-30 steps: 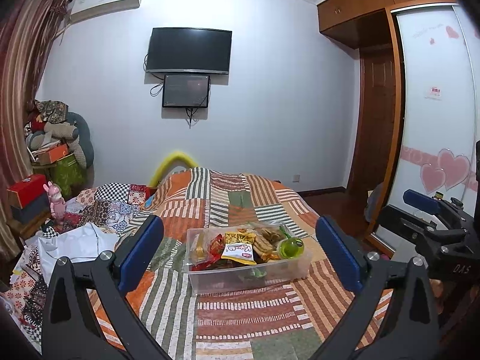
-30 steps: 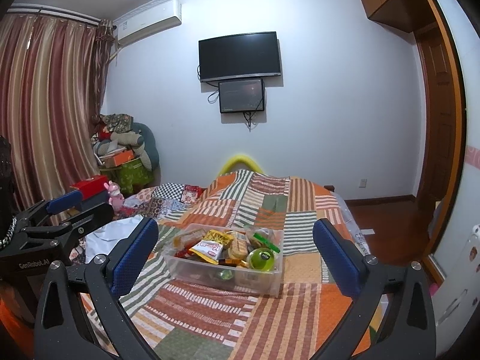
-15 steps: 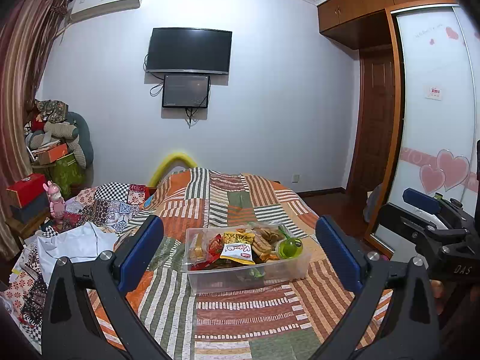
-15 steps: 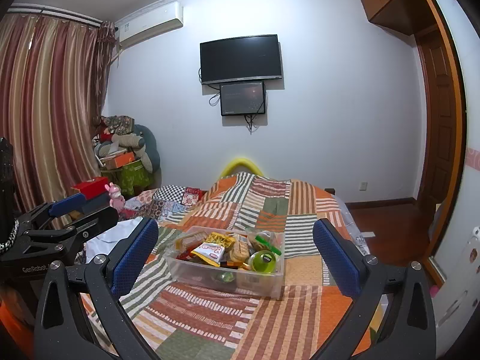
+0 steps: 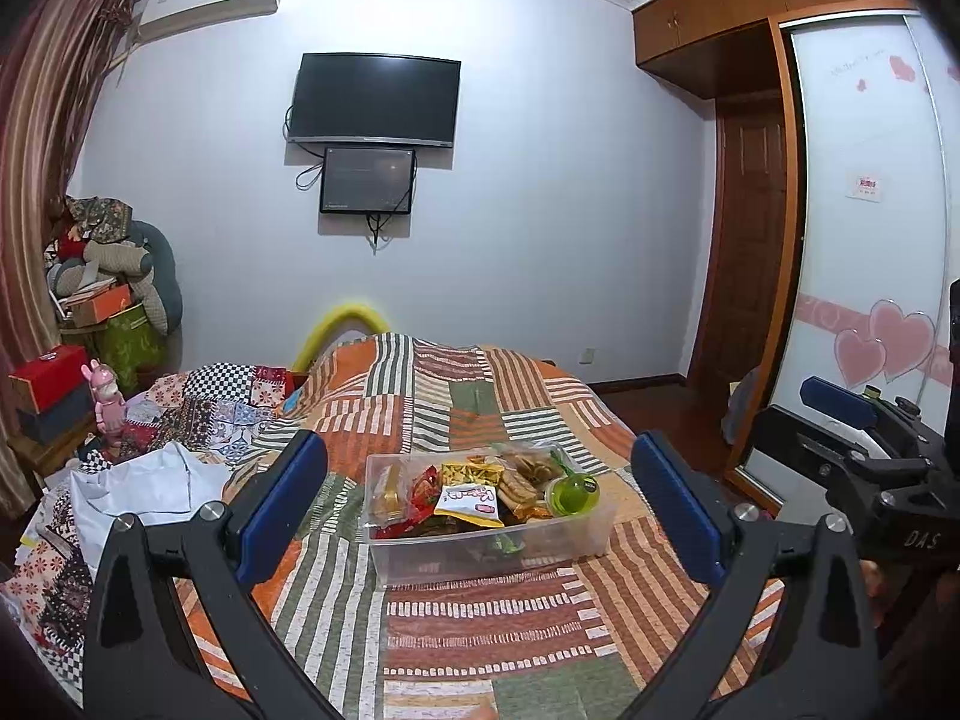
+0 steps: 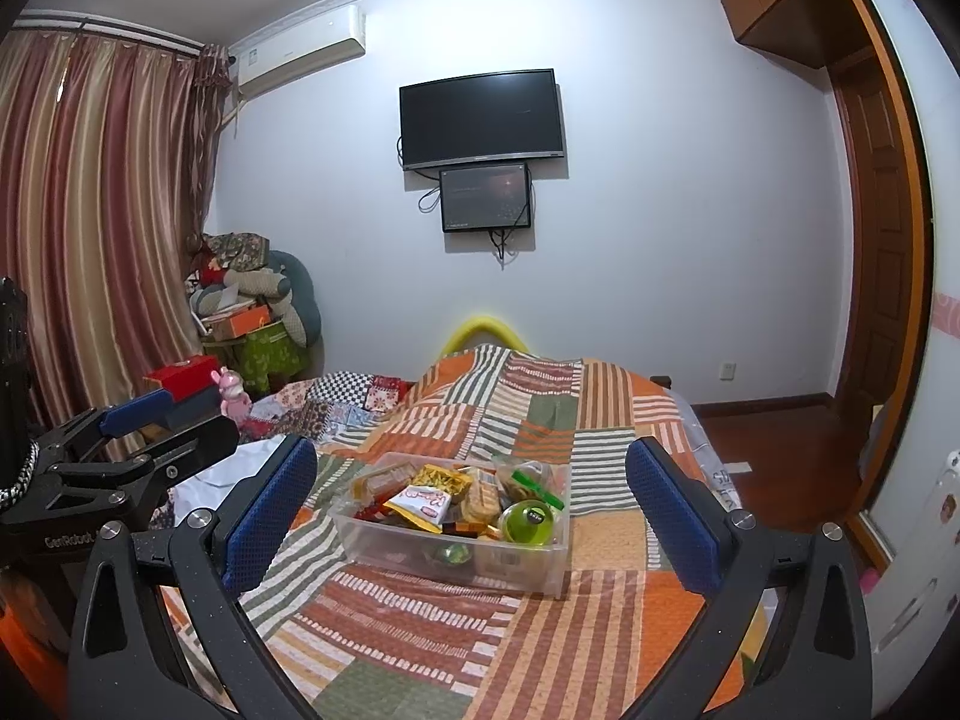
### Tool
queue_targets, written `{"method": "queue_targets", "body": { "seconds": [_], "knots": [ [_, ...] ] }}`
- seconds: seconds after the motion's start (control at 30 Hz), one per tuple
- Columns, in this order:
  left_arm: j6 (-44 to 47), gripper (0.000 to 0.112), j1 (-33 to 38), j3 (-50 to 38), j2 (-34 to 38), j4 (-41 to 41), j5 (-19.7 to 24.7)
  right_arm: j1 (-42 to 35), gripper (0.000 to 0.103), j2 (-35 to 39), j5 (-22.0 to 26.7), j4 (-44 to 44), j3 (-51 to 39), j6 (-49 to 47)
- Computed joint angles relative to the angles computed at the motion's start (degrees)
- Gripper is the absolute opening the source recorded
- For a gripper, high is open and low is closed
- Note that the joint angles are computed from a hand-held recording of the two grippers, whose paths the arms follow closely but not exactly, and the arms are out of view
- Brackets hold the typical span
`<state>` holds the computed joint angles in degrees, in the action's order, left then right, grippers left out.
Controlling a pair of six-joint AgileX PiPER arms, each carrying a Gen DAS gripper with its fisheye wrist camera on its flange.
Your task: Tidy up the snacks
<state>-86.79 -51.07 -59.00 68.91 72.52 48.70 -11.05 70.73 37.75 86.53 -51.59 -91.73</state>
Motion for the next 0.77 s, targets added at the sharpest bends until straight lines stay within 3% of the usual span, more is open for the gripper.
{"method": "queue_targets", "body": {
  "seconds": [0.77],
  "knots": [
    [0.9,0.103,-1.8,-1.0,0.3,-0.3,0.9,-0.8,0.103,0.2,0.9,0.7,-0.4,0.7]
  ]
}}
